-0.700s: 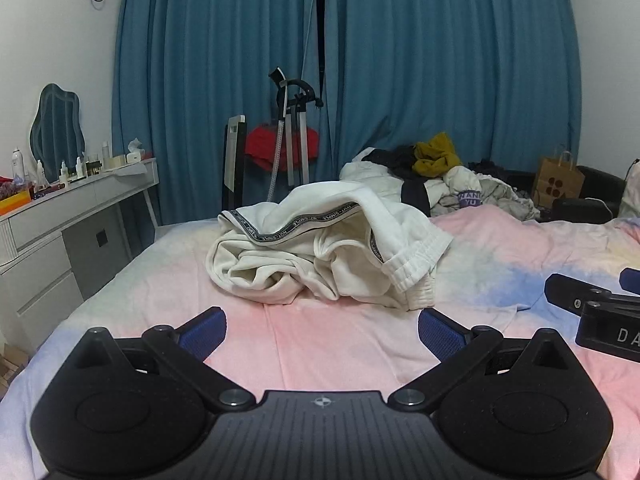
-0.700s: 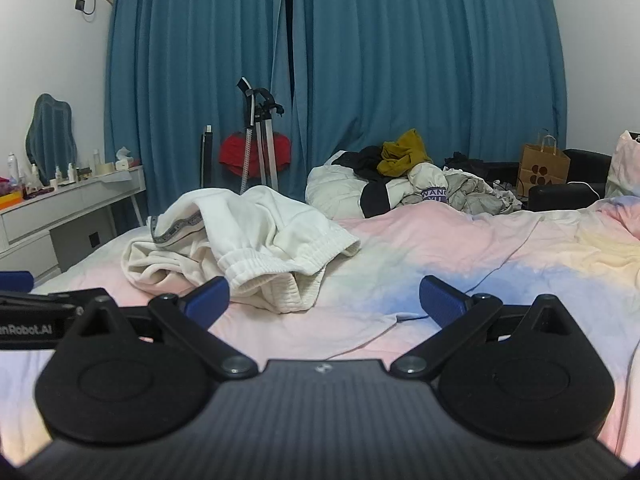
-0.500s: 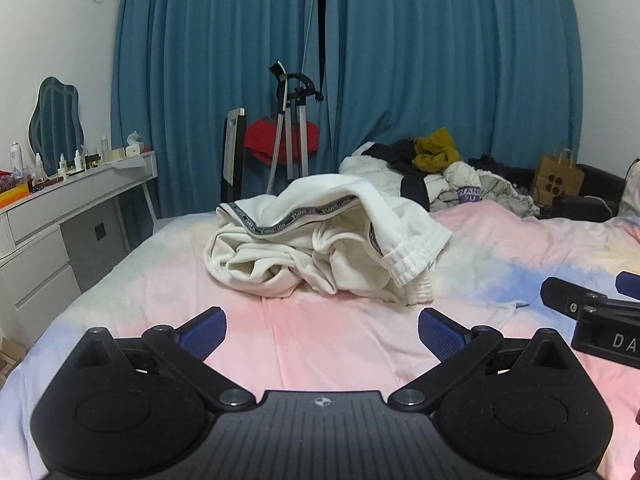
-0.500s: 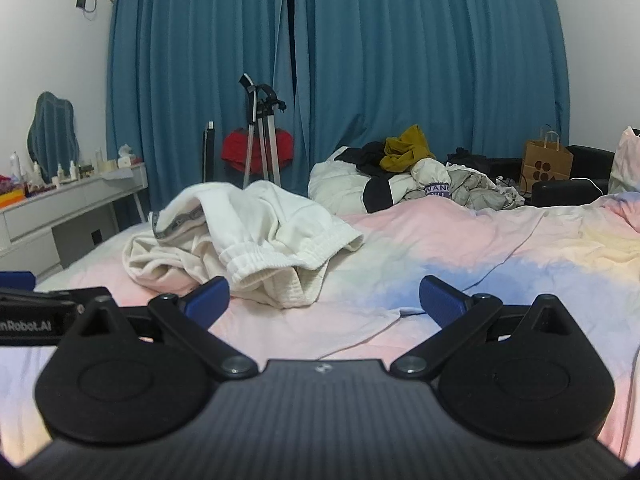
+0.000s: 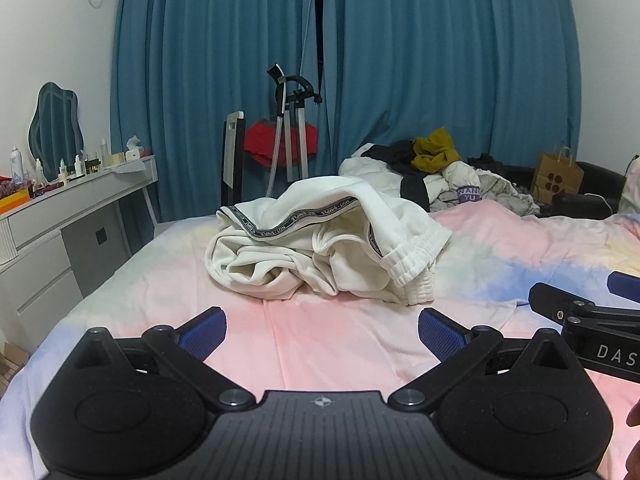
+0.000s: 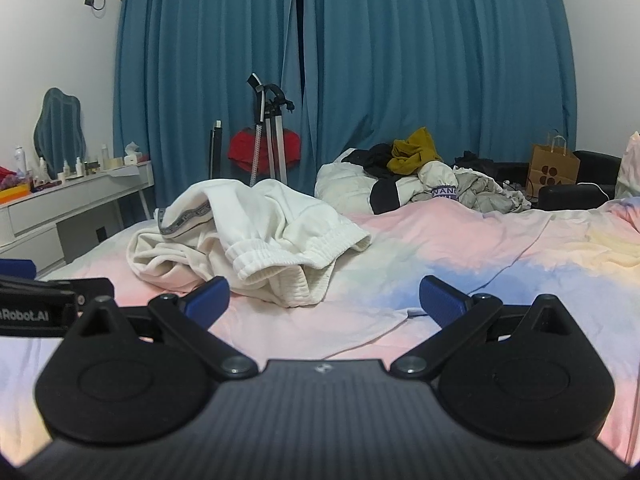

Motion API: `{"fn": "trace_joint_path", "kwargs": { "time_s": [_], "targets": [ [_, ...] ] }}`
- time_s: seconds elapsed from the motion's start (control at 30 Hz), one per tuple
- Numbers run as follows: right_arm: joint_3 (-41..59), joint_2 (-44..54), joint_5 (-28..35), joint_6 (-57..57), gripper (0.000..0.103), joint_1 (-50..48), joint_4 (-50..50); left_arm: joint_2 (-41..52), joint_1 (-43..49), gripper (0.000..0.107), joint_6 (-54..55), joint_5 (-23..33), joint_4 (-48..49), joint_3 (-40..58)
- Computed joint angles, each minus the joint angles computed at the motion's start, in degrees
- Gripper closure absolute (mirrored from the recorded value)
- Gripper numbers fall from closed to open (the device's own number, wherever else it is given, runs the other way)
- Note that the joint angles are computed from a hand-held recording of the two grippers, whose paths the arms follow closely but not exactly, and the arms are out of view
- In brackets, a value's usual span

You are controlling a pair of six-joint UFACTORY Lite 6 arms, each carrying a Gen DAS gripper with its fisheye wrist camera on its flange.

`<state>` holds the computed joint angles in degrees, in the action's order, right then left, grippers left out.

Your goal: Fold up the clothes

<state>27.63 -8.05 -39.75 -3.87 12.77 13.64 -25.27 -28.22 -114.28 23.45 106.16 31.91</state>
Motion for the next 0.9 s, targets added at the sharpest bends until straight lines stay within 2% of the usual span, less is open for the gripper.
{"fn": "trace_joint_path", "kwargs": {
  "time_s": [0.2, 0.33, 0.4, 0.57, 0.73, 0.9],
  "targets": [
    [0.2, 3.6, -5.0, 1.7, 0.000, 0.3, -1.7, 0.1, -0.6, 0.004, 1.6, 0.4, -1.5, 0.3],
    [3.9, 14.2, -12.0, 2.6, 0.000, 1.1, -2.9, 0.1, -0.5, 0.004, 1.1, 0.4, -1.0, 0.3],
    [7.6, 20.8, -13.2, 2.1, 0.000, 1.5, -4.1, 0.2, -0.5, 0.004, 1.0, 0.5, -0.9, 0.1],
    [15.7, 33.6, -9.7, 6.9, 0.000, 0.2, -11.9, 0.0, -0.3, 0.004, 0.9, 0.5, -0.4, -0.5],
    [21.5, 39.7, -1.2, 8.3, 0.000, 0.8, -13.0, 0.5, -0.4, 0.004, 0.6, 0.6, 0.1, -0.7],
    [19.5, 39.2, -3.2, 12.8, 0.000, -0.6, -16.9, 1.8, -0.2, 0.004, 0.5, 0.5, -0.1, -0.6]
  ]
}}
